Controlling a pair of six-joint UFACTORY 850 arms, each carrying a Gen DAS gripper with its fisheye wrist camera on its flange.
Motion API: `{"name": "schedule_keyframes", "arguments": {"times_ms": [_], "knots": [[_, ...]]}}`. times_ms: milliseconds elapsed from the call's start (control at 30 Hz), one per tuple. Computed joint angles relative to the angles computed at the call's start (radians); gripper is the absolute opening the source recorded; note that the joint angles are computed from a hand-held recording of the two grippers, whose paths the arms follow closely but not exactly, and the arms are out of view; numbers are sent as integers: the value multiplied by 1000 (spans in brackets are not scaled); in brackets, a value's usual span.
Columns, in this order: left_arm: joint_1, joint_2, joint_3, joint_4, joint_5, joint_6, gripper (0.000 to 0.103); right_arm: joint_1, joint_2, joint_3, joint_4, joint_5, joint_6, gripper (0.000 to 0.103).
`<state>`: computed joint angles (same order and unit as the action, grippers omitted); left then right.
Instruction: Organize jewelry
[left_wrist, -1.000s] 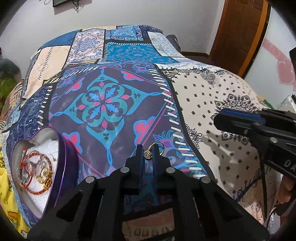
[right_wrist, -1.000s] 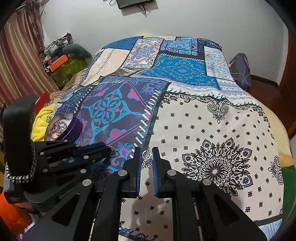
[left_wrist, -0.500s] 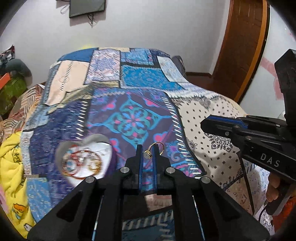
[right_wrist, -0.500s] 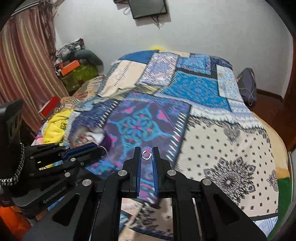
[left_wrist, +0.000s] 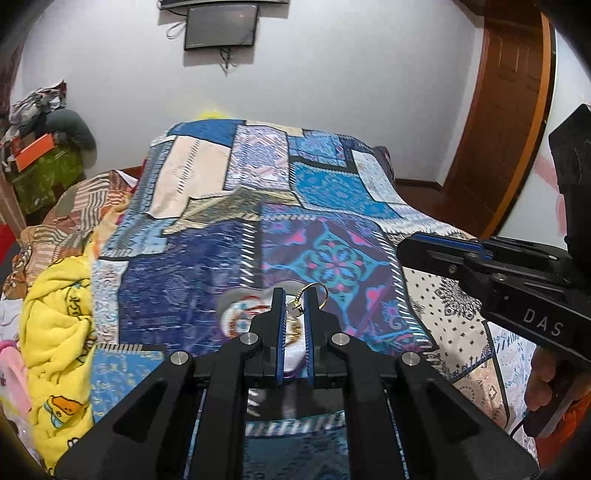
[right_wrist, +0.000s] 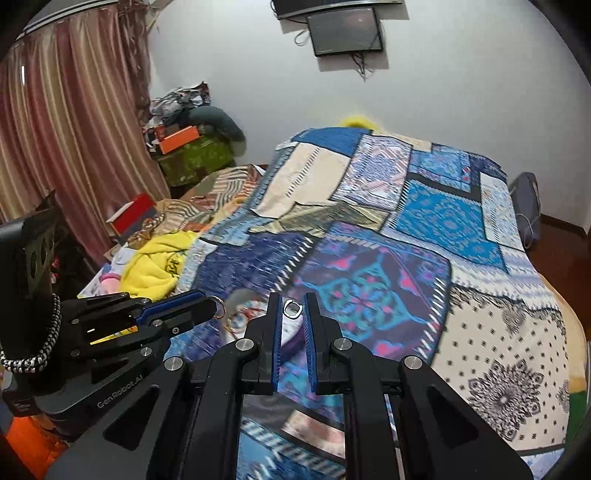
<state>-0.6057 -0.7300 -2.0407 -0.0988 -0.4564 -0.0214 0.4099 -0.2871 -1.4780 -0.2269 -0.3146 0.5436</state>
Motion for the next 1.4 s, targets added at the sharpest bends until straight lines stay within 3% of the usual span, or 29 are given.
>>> {"name": "schedule_keyframes", "arguments": {"times_ms": [333,667,1100,1267,1400], "knots": [[41,1,30,-136,5,110,7,10,-73,-62,124,-42,-129,10],[48,-74,-19,-226,-72,204,7,-2,-156,-131,308,-123,-291,10],[55,-98,-39,-229,-80,209,7,-2,-198,-170,311,-137,-300,10],[57,-96,-39,-228,-84,203,10,-6,-207,-187,333,-158,-313,18],[54,-87,-29,-208,-75,182,24,-7,-189,-175,329,-146,-299,25]]}}
